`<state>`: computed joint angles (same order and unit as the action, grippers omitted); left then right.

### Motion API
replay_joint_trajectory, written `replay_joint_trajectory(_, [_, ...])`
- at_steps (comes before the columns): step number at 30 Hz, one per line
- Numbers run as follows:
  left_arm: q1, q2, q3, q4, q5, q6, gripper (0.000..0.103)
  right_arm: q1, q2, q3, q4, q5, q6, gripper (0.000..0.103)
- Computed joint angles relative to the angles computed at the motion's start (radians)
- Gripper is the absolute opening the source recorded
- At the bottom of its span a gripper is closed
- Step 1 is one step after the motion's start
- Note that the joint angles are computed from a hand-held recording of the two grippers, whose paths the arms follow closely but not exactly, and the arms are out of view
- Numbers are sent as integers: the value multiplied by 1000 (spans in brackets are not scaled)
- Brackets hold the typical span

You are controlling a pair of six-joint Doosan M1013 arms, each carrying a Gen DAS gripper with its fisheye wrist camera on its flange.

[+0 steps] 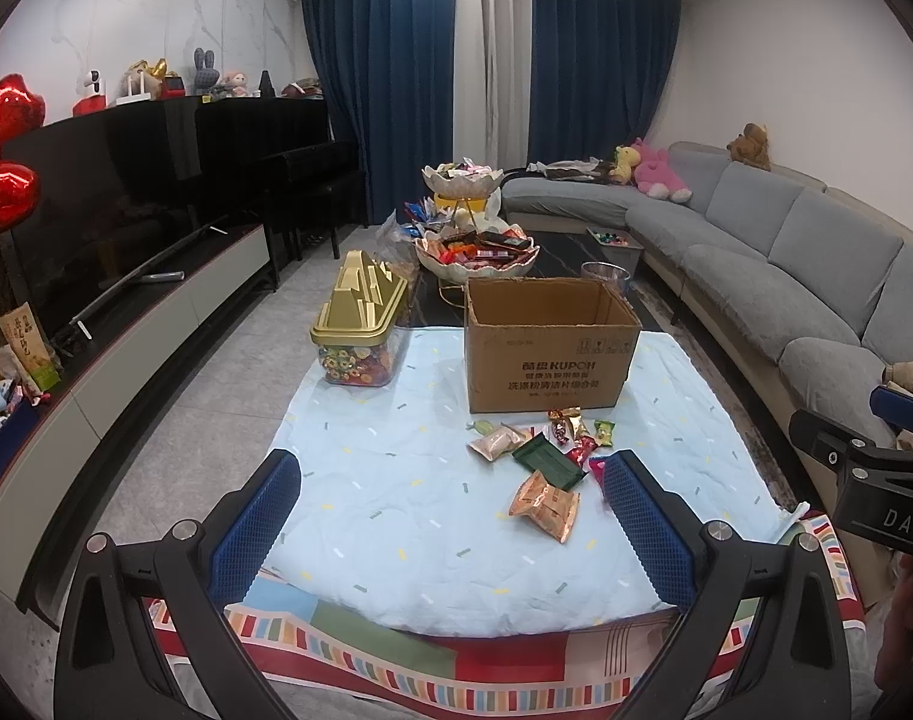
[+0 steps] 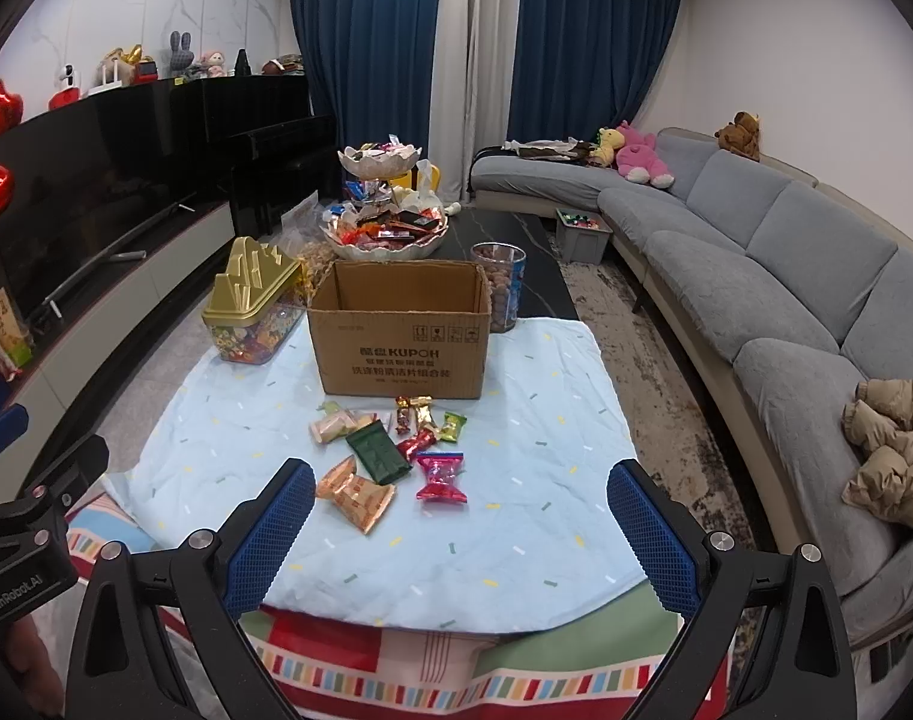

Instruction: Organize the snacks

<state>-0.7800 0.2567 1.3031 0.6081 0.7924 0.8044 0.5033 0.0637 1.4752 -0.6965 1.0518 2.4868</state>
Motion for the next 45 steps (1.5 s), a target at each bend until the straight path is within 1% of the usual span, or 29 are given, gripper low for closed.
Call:
replay_joint_trajectory(19, [14, 14, 2, -31, -10, 43, 103, -10, 7, 4, 9, -8, -11, 99])
replay_joint_trajectory(28, [14, 31, -12, -34, -10, 77, 103, -24, 18, -1, 25, -16, -36, 99])
replay_joint_trajectory(34, [16, 59, -37, -48, -10, 136, 103, -44, 35, -4, 43, -29, -72, 99])
replay_joint_trajectory(45, [33, 139, -112, -157, 36, 269, 103, -88, 81, -21, 102, -37, -147, 99])
